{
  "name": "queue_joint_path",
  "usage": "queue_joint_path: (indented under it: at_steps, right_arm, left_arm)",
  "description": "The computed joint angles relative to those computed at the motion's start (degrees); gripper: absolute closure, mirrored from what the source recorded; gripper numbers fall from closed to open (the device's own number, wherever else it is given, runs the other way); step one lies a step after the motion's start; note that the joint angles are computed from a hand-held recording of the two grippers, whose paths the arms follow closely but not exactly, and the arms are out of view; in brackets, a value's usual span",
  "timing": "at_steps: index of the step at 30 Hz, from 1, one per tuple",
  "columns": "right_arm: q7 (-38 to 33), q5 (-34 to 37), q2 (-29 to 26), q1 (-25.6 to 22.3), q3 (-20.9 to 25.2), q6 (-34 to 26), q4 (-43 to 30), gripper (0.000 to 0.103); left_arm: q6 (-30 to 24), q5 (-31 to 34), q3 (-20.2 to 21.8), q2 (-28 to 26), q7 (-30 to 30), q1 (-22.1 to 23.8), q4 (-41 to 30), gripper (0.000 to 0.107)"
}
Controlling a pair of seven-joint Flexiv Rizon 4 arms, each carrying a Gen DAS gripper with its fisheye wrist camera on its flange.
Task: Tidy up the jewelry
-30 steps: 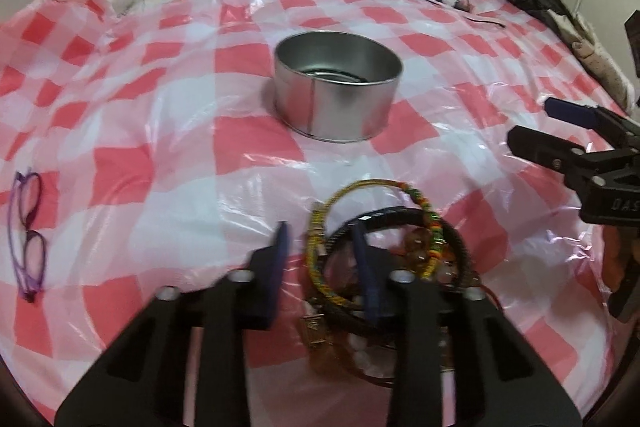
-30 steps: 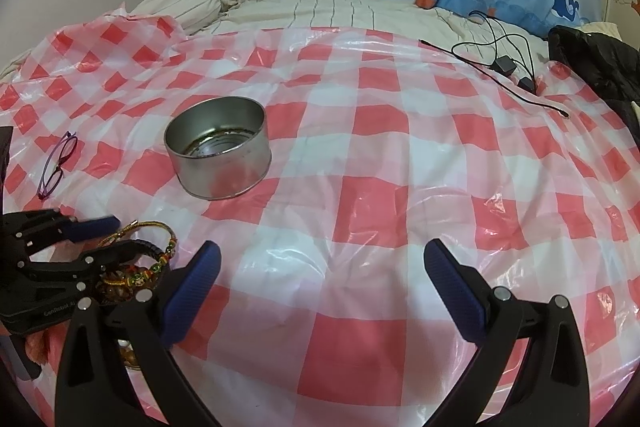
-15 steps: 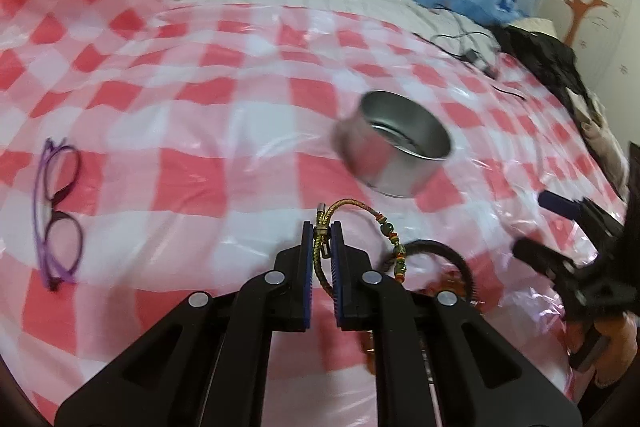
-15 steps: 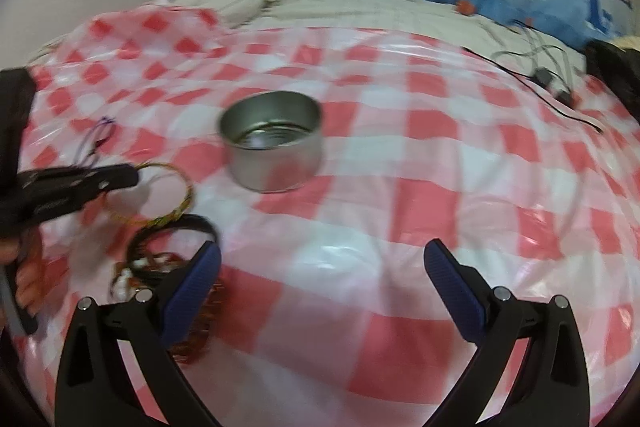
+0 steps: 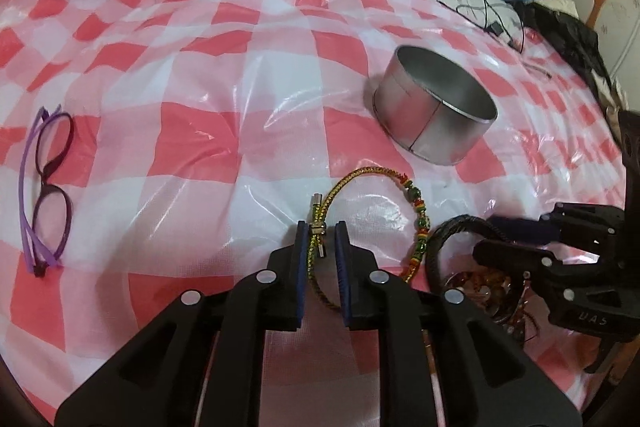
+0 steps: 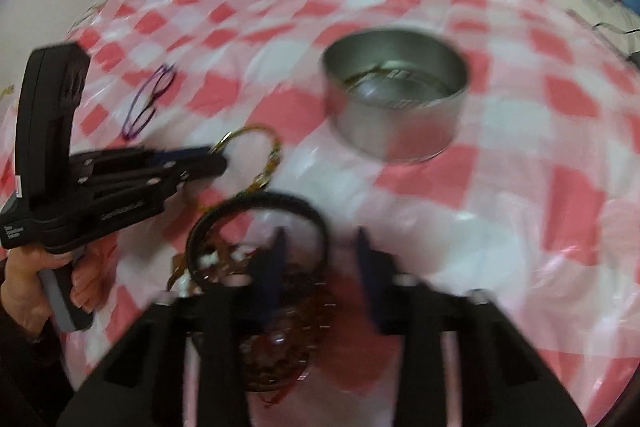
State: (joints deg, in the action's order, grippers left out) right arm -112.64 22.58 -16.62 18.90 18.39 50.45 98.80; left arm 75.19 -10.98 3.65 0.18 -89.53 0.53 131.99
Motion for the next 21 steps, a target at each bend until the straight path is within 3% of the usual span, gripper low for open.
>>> queue_joint_path:
  at_steps: [2, 10, 11, 16, 21]
  right_arm:
    - [-1.3, 0.6, 0.5, -0.4, 0.3, -0.1, 0.3, 0.093]
    - [-5.0, 9.8, 3.8, -3.0, -0.1, 5.8, -0.5, 0.094]
    - [-4.5, 9.9, 3.8, -2.9, -0.4, 6.8, -0.7, 0.094]
    - [1.9, 3.2, 3.3, -0.8, -2.8, 15.3, 0.7, 0.094]
    - [8.0, -3.0, 0.1, -1.3, -3.5, 17.9, -1.6, 0.093]
  left_arm:
    - [-1.0, 3.1, 0.1, 0.4, -1.2, 0.2, -0.6, 0.099]
    - [6.1, -5.9, -0.5, 4.4, 6.4, -2.9, 0.7, 0.099]
    - [6.9, -9.3, -0.4, 4.0, 8.6, -4.0, 0.3, 0.1]
    - [7.4, -11.3, -2.4, 0.0, 10.1, -4.4, -5.6, 0.099]
    - [6.9, -9.1, -3.5, -6.1, 8.0, -4.2, -12.7, 0.099]
